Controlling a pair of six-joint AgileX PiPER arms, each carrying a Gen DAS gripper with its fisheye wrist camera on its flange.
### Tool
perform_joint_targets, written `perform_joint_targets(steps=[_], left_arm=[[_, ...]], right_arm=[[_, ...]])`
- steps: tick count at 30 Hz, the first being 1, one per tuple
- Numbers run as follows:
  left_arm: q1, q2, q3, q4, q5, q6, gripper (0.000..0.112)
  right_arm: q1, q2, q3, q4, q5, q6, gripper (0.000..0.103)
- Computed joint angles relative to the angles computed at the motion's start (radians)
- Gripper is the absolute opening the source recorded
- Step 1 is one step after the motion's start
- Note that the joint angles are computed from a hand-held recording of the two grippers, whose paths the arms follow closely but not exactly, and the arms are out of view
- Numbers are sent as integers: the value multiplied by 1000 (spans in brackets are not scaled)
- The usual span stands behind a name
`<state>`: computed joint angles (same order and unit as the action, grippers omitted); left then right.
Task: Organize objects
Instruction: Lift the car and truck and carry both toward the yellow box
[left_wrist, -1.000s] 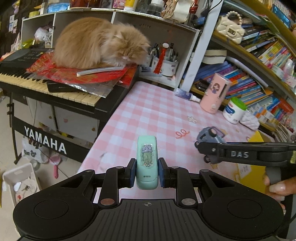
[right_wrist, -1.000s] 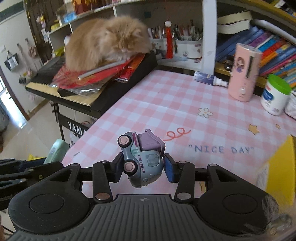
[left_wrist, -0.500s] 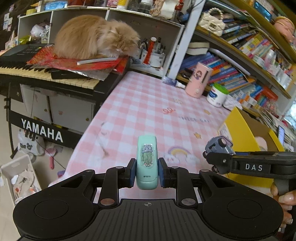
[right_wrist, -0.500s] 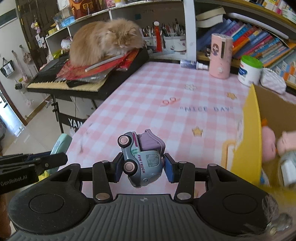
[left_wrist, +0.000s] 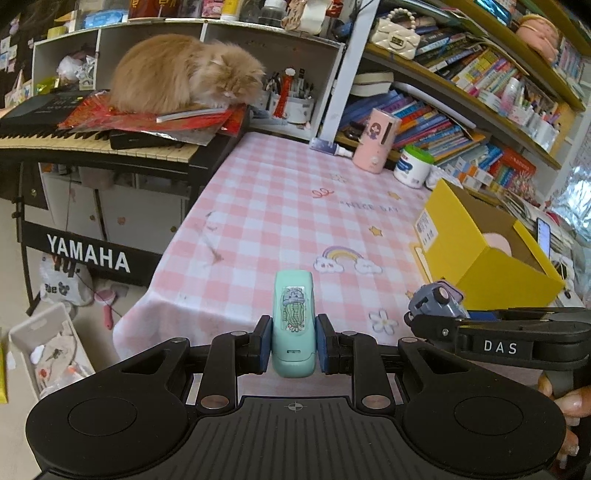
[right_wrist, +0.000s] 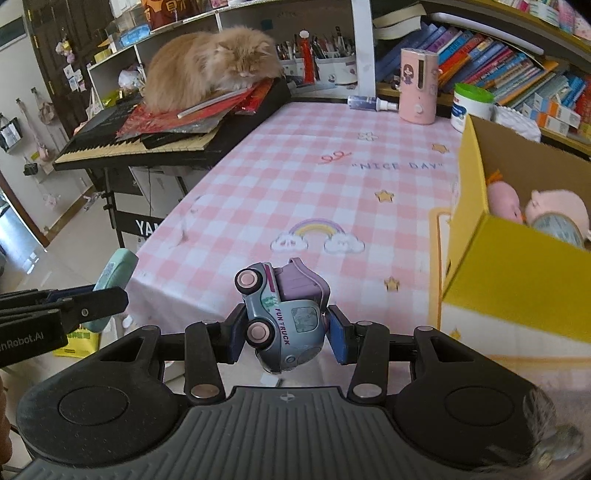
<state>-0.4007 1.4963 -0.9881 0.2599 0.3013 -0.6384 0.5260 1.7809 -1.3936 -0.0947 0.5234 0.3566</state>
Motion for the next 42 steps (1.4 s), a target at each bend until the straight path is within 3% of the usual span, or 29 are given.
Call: perform_joint_targets(steps=[12,26,35,42], left_arm=[[-82,-23,42,-152,20,187,23],[-182,94,-64,-445,39,530,23],[-259,215,-213,-546,85,660,23],[-301,290,-323,-525,126,658,23]], right_arm=[[53,-179,276,-170,-47,284,42],[23,-364,494,-320,21,575,42],[-57,-480,598,-336,67,626,42],[-166,-528,641,-276,66,561,42]])
